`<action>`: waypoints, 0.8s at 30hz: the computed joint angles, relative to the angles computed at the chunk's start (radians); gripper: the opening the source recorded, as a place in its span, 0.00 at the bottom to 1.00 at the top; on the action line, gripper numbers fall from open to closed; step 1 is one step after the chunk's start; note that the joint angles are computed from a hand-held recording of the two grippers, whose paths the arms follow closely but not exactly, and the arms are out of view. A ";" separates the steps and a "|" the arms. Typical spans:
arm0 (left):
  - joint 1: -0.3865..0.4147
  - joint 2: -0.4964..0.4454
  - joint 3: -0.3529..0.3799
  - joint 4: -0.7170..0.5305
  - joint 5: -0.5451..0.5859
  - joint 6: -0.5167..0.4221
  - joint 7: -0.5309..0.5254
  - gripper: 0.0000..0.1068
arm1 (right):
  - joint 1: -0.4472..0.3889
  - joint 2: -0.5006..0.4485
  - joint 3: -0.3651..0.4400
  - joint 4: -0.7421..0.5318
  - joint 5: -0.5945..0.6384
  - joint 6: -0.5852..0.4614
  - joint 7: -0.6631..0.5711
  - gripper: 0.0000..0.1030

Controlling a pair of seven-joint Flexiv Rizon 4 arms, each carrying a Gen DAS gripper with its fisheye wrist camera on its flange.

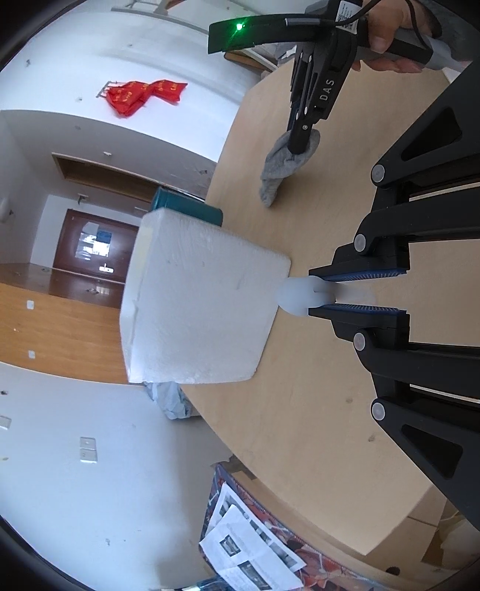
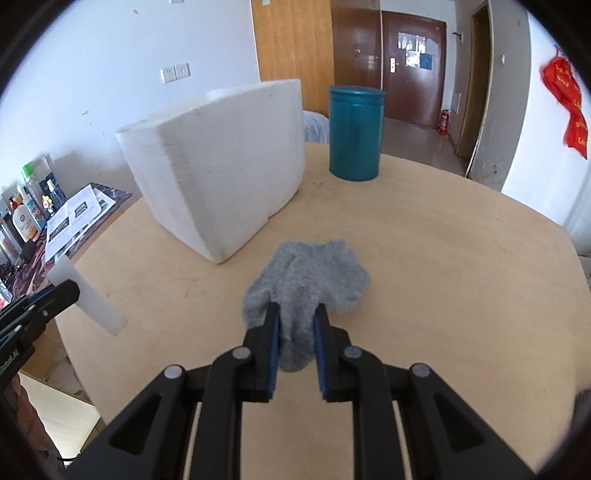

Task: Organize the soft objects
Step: 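Lift and carry the grey sock and foam tube over the white foam box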

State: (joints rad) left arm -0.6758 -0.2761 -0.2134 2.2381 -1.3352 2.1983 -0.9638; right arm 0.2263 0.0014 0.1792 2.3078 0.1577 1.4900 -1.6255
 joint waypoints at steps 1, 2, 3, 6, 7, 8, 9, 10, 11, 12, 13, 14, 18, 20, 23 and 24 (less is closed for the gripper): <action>-0.004 0.007 -0.002 0.009 0.006 0.005 -0.010 0.11 | -0.001 0.011 0.002 0.013 -0.007 0.007 0.009 0.20; -0.008 0.013 -0.003 0.019 0.015 0.010 -0.020 0.11 | -0.003 0.030 0.005 0.034 -0.021 0.019 0.025 0.20; -0.014 0.019 -0.004 0.029 0.021 0.017 -0.027 0.11 | -0.004 0.043 0.007 0.051 -0.040 0.032 0.048 0.20; -0.028 0.040 -0.007 0.059 0.042 0.035 -0.052 0.11 | 0.001 0.092 0.006 0.101 -0.071 0.055 0.084 0.20; -0.034 0.048 -0.008 0.069 0.051 0.042 -0.064 0.11 | 0.003 0.113 0.008 0.121 -0.078 0.065 0.097 0.20; -0.038 0.055 -0.009 0.080 0.058 0.048 -0.073 0.11 | 0.007 0.130 0.006 0.138 -0.086 0.072 0.107 0.20; -0.043 0.061 -0.010 0.089 0.061 0.055 -0.080 0.11 | 0.007 0.154 0.010 0.160 -0.100 0.079 0.123 0.20; -0.048 0.071 -0.011 0.105 0.074 0.065 -0.097 0.11 | 0.010 0.170 0.009 0.176 -0.111 0.087 0.136 0.20; -0.054 0.078 -0.013 0.115 0.076 0.074 -0.103 0.11 | 0.008 0.185 0.012 0.191 -0.126 0.095 0.153 0.20; -0.062 0.084 -0.017 0.123 0.071 0.086 -0.106 0.11 | 0.008 0.210 0.018 0.212 -0.140 0.103 0.171 0.20; -0.071 0.092 -0.021 0.135 0.066 0.098 -0.108 0.11 | 0.012 0.225 0.016 0.225 -0.150 0.110 0.184 0.20; -0.076 0.100 -0.024 0.145 0.067 0.105 -0.114 0.11 | 0.018 0.241 0.014 0.238 -0.157 0.117 0.196 0.20; -0.101 0.131 -0.038 0.185 0.066 0.149 -0.132 0.11 | 0.029 0.326 0.027 0.298 -0.192 0.137 0.249 0.20; -0.113 0.147 -0.045 0.205 0.063 0.177 -0.141 0.11 | 0.029 0.359 0.036 0.319 -0.214 0.146 0.276 0.20; -0.131 0.170 -0.056 0.225 0.050 0.211 -0.146 0.11 | 0.033 0.412 0.049 0.348 -0.247 0.160 0.309 0.20; -0.137 0.176 -0.061 0.228 0.043 0.223 -0.141 0.11 | 0.037 0.432 0.054 0.357 -0.257 0.167 0.316 0.20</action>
